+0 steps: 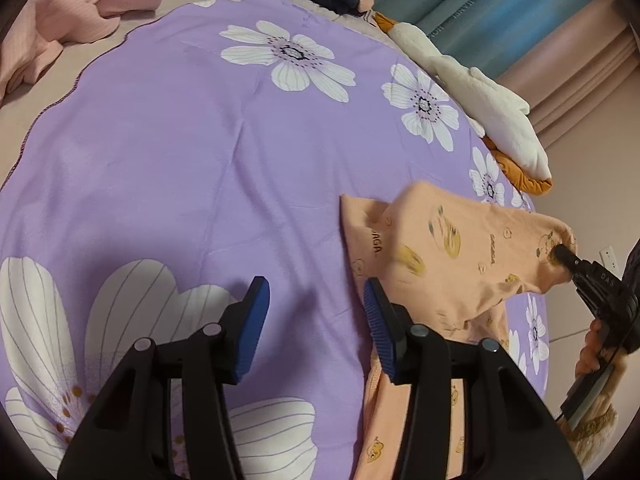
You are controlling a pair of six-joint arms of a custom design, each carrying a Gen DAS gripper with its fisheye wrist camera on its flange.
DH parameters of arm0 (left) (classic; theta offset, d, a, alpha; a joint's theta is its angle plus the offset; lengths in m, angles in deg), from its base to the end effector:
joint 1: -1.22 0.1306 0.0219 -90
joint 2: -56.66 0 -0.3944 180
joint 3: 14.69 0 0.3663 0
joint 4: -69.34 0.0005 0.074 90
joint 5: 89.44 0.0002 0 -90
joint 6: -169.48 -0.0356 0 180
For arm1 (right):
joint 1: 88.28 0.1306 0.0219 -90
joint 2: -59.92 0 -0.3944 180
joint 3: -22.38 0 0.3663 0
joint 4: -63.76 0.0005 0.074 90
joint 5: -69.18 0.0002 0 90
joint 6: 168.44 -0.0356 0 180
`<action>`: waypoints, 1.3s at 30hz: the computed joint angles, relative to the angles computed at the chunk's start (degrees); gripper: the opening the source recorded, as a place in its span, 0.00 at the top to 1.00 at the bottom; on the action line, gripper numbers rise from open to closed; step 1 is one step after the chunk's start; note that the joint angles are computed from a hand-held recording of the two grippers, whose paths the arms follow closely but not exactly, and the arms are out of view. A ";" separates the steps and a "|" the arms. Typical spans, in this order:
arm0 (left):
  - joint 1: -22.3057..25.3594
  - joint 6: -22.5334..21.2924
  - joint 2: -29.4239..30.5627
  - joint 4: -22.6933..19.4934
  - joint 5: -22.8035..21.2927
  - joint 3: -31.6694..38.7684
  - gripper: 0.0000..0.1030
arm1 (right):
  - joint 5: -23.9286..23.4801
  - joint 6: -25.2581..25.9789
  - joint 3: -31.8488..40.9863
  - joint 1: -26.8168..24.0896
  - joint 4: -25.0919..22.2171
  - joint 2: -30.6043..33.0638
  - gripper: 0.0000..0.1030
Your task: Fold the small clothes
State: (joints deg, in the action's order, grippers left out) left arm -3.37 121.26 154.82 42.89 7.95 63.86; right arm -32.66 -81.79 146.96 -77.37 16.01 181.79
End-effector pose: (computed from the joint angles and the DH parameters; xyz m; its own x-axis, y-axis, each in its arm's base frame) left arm 0.4966 -0.0450 0.3192 -0.6474 -0.6109 -0.4557 -0.3527 0.7702 -0.5314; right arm 0.6594 0.1340 0.4057 -0.7128 -0.0791 -0.6969 -0.2864 0.9398 0.1862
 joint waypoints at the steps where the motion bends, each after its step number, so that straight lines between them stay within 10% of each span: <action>1: -0.05 -0.14 0.12 0.00 0.07 0.16 0.54 | -0.50 -0.19 0.43 -0.45 -0.49 0.23 0.90; 23: -5.65 -8.09 14.37 -9.72 0.26 18.27 0.71 | -2.43 -5.25 1.66 -7.85 -10.31 8.62 0.90; 37: -5.36 -7.47 17.01 -11.38 -1.41 19.56 0.67 | -6.24 -3.68 1.00 -9.50 -7.02 7.97 0.90; 39: -5.74 -7.47 16.49 -12.29 -2.23 19.61 0.67 | -5.06 -3.22 0.79 -9.50 -6.85 7.41 0.77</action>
